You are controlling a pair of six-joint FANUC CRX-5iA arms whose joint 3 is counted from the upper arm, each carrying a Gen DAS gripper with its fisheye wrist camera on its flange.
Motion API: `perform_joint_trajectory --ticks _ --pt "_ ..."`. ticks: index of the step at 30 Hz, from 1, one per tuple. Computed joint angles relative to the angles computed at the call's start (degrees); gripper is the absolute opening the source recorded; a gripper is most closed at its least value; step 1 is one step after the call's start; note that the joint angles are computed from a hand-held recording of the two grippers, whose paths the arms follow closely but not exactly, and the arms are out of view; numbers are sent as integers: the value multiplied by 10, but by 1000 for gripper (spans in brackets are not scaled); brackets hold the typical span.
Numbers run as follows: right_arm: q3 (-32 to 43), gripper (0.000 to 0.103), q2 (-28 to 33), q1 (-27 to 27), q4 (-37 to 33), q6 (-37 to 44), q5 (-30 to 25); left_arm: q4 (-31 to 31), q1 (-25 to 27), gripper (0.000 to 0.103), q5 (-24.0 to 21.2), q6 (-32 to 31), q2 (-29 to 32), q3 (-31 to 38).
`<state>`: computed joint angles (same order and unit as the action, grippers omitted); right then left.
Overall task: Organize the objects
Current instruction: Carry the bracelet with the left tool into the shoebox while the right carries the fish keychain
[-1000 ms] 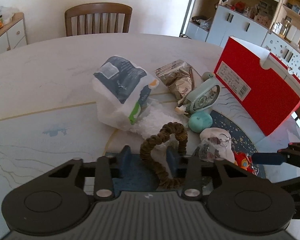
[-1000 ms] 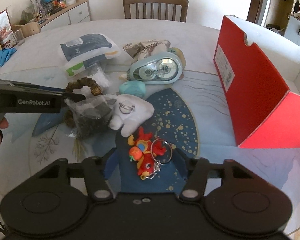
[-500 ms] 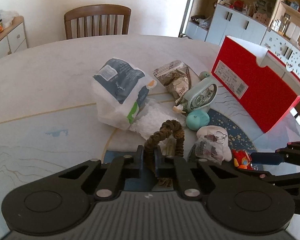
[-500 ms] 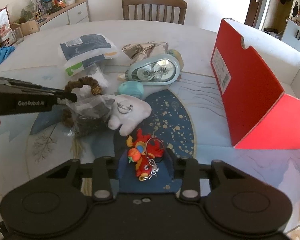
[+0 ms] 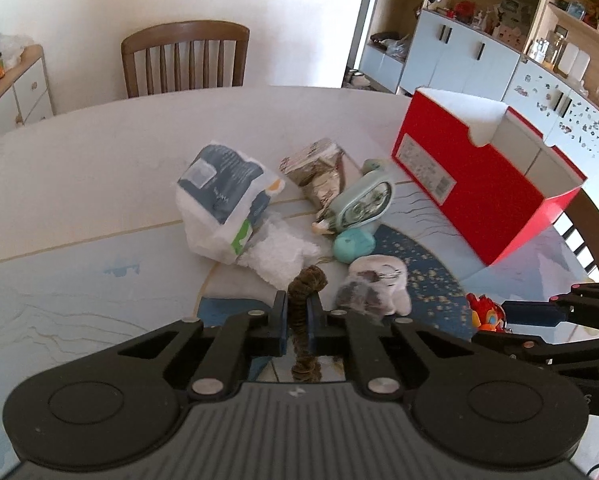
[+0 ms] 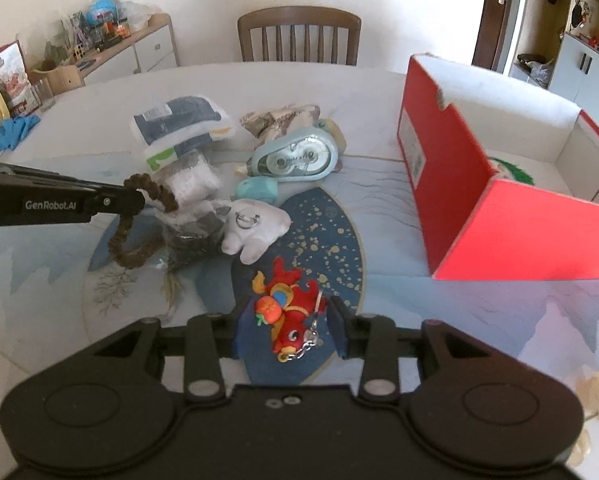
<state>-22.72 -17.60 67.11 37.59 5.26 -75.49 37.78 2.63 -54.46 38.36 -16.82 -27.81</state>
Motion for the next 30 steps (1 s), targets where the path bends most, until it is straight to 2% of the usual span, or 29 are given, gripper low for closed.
perform_joint_trajectory --ticks 8,15,23,30 --pt "11 38 -35 41 21 -6 -46 24 14 9 -67 -8 -24 25" --pt "33 38 -57 58 32 17 -93 37 -3 9 -100 5 -33 50" --pt "49 37 -82 58 46 44 -128 51 -53 9 -101 37 -29 79" --pt "44 38 -119 40 51 72 -154 31 -124 9 -63 68 -11 116"
